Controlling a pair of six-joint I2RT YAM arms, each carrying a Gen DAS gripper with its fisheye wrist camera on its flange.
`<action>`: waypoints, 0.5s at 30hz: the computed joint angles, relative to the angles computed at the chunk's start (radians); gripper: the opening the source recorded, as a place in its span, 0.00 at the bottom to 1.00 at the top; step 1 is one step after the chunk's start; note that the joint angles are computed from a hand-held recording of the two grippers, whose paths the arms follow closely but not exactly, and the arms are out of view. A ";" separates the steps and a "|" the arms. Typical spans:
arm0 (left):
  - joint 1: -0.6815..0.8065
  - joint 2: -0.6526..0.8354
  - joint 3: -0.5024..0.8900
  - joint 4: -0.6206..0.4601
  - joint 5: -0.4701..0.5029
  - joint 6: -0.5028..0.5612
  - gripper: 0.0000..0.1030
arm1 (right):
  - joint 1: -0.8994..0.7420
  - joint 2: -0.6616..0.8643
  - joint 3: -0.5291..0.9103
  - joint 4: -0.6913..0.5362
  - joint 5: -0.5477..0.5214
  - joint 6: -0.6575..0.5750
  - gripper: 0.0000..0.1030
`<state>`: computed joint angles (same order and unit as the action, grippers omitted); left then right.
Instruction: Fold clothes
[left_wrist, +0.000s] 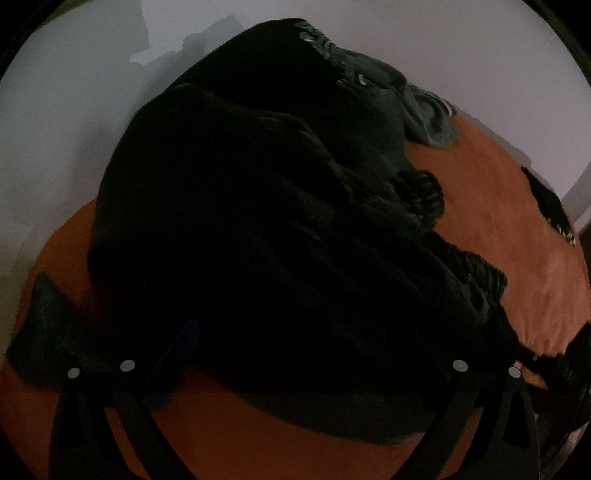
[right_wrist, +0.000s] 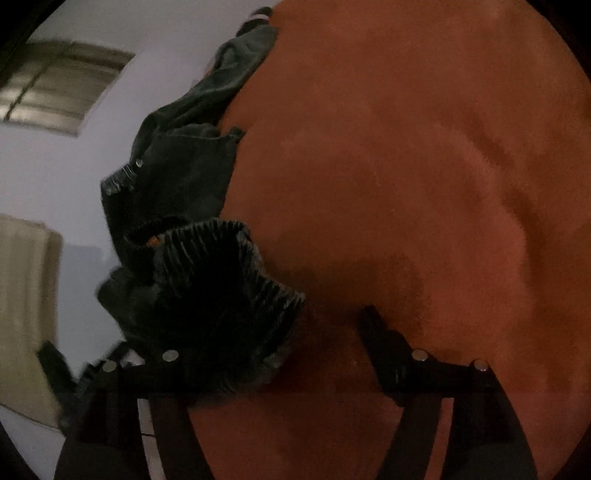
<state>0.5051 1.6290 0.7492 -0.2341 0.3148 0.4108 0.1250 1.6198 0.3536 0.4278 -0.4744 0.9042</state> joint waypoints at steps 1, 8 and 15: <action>-0.006 -0.009 -0.007 0.000 -0.005 0.004 1.00 | -0.010 0.018 0.008 0.018 -0.024 0.010 0.69; -0.120 -0.016 0.084 -0.117 -0.015 -0.035 1.00 | 0.024 0.266 0.144 0.168 -0.221 0.117 0.70; -0.357 0.140 0.195 -0.012 -0.352 -0.007 1.00 | 0.122 0.288 0.270 0.039 -0.038 0.069 0.51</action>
